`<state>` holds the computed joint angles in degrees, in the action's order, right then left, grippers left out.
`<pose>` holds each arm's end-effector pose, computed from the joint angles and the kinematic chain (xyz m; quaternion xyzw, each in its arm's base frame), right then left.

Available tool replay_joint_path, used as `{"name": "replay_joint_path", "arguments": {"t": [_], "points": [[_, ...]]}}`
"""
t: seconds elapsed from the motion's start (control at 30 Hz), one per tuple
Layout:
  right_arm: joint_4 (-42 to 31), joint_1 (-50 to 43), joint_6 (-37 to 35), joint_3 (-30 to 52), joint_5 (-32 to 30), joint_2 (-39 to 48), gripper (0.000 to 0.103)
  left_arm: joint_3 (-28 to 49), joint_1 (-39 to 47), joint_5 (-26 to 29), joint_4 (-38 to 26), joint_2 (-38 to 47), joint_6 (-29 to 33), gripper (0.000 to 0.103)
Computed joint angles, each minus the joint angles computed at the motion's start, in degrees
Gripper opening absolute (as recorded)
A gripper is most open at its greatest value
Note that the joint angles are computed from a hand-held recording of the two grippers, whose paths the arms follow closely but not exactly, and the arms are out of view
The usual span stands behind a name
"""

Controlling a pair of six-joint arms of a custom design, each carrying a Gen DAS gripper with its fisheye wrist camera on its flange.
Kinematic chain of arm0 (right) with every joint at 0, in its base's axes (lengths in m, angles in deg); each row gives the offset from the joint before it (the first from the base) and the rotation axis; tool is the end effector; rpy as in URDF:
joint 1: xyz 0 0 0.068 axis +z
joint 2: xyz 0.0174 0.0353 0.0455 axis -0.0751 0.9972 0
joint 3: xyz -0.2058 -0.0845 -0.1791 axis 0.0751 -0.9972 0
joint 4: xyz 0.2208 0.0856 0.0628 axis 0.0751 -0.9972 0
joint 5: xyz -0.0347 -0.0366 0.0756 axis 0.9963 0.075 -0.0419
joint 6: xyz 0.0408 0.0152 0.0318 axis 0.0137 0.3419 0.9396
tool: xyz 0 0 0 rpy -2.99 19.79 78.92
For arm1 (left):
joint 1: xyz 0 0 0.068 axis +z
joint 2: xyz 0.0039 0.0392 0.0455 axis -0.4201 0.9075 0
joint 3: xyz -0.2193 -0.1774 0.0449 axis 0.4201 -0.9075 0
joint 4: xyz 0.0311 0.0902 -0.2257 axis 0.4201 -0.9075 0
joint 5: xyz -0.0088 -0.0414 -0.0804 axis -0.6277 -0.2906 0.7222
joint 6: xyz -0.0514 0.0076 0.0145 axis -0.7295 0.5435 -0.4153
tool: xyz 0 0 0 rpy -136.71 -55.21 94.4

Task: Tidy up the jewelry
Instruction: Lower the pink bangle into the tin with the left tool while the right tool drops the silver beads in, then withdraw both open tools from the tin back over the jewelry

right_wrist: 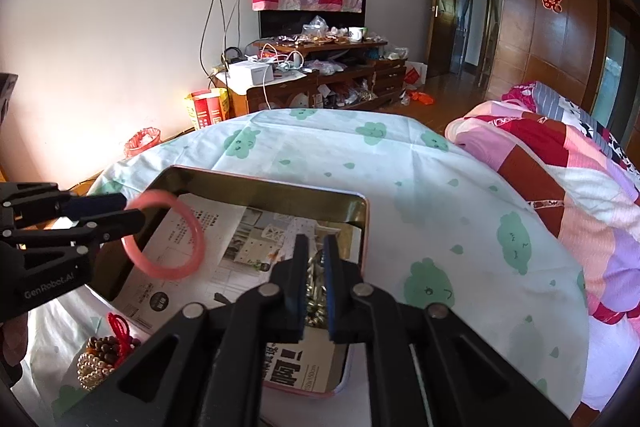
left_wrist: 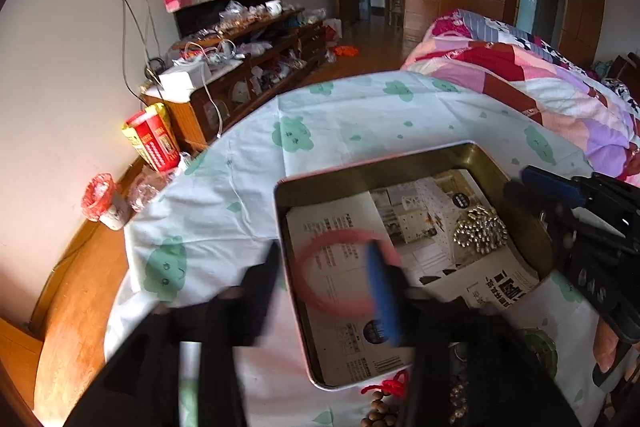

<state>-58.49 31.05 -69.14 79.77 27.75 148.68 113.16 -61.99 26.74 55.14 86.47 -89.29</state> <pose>0.2734 0.1879 0.1177 -0.2040 0.8806 0.0897 0.4183 0.2248 -0.1504 0.1313 0.0177 0.9295 0.0279 0.3673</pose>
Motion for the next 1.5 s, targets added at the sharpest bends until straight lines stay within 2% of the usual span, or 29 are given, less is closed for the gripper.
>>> {"name": "replay_joint_path", "arguments": {"t": [0.07,0.1,0.4,0.53,0.77,0.93,1.07,1.5], "points": [[0.6,0.0,0.4,-0.8,-0.5,-0.3,0.05,-0.8,-0.6,-1.3,0.9,-0.7,-0.2,0.069],[1.5,-0.1,0.7,-1.6,-0.8,-0.6,0.052,-1.1,-0.5,-1.1,1.3,-0.9,-0.1,0.069],[2.7,0.4,3.0,-4.8,0.2,-2.7,0.052,-2.0,-0.6,-1.2,0.8,-0.8,-1.8,0.069],[2.8,0.6,3.2,-5.4,0.4,-3.0,0.056,-2.8,-1.0,-1.2,1.2,-0.9,-2.6,0.069],[3.4,0.9,3.8,-8.3,1.2,-5.0,0.056,-6.7,-1.7,-2.1,1.1,-4.1,-5.6,0.069],[4.4,1.8,4.1,-11.8,2.1,-6.5,0.056,-11.0,-5.0,-4.6,0.0,-7.6,-10.3,0.069],[5.7,3.0,4.9,-14.7,3.1,-7.4,0.06,-13.2,-8.9,-6.1,-1.8,-8.6,-15.2,0.069],[10.3,7.2,8.1,-23.8,5.8,-8.6,0.06,-18.2,-16.4,-6.0,0.3,-3.3,-27.3,0.069]]}}
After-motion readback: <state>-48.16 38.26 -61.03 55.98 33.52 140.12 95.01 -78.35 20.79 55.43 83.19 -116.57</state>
